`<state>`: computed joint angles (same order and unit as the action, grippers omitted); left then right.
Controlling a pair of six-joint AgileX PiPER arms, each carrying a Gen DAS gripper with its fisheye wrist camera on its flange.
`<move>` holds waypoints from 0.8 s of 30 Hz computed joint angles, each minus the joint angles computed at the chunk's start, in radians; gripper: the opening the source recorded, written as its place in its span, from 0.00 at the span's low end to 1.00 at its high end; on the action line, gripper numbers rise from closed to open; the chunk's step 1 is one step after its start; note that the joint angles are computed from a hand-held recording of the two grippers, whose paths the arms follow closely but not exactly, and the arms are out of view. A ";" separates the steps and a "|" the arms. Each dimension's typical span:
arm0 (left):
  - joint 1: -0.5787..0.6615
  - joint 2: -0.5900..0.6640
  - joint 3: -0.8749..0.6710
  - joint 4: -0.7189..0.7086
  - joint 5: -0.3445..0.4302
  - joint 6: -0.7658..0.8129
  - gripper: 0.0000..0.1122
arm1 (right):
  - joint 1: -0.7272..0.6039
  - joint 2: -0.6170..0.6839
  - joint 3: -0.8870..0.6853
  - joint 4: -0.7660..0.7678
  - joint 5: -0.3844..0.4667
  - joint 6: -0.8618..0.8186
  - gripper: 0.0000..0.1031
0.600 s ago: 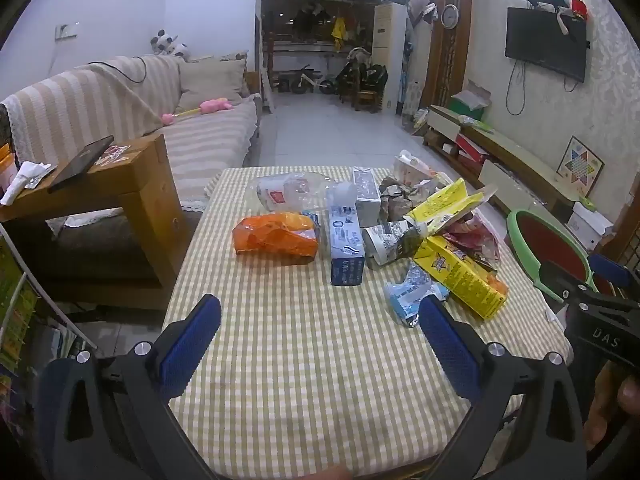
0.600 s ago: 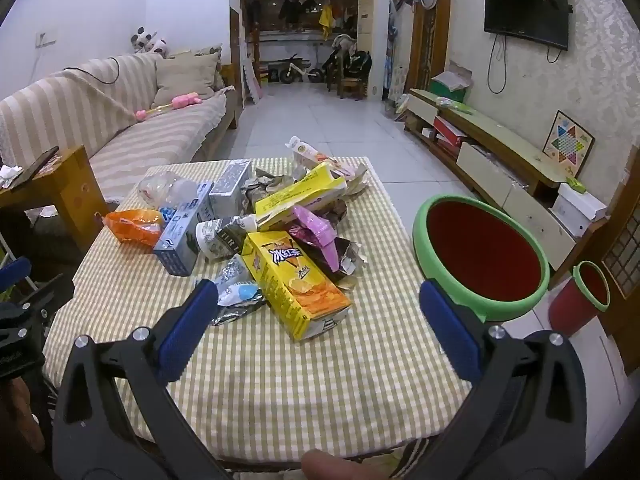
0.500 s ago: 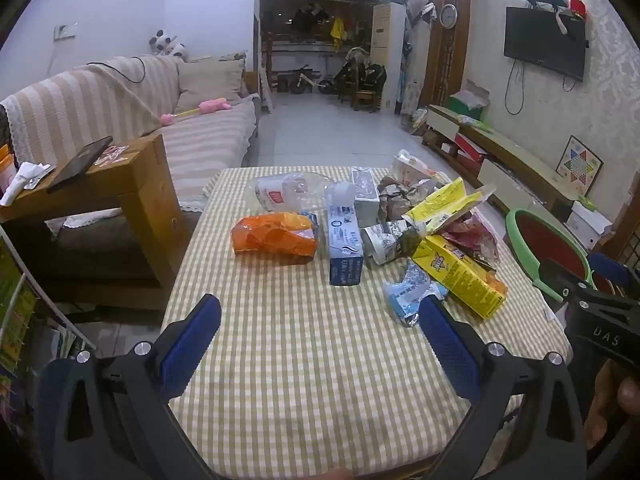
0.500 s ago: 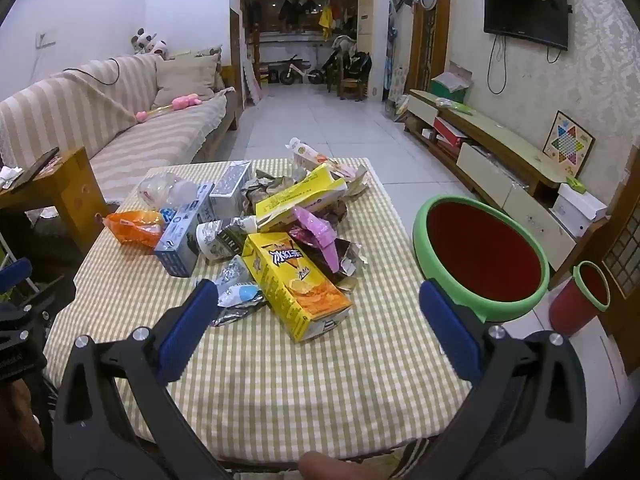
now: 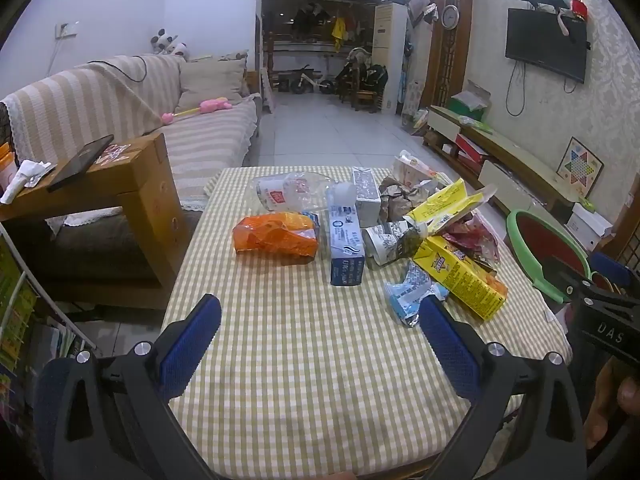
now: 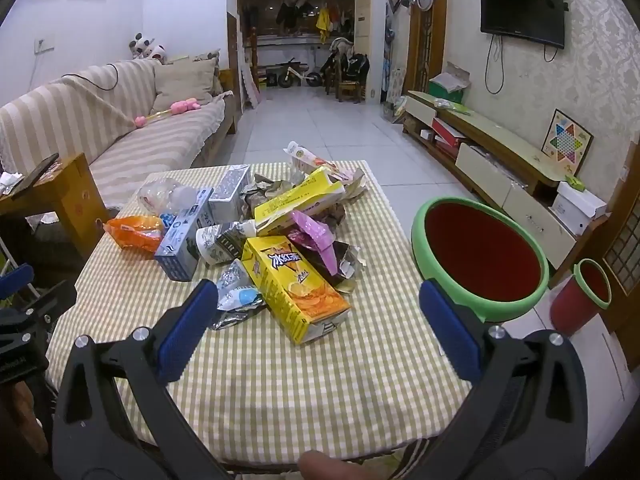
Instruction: Collect trash
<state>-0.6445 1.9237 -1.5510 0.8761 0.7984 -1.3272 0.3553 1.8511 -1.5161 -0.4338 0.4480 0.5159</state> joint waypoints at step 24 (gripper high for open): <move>0.001 -0.001 0.001 -0.002 -0.002 0.001 0.85 | -0.001 0.000 0.001 0.003 0.000 -0.001 0.96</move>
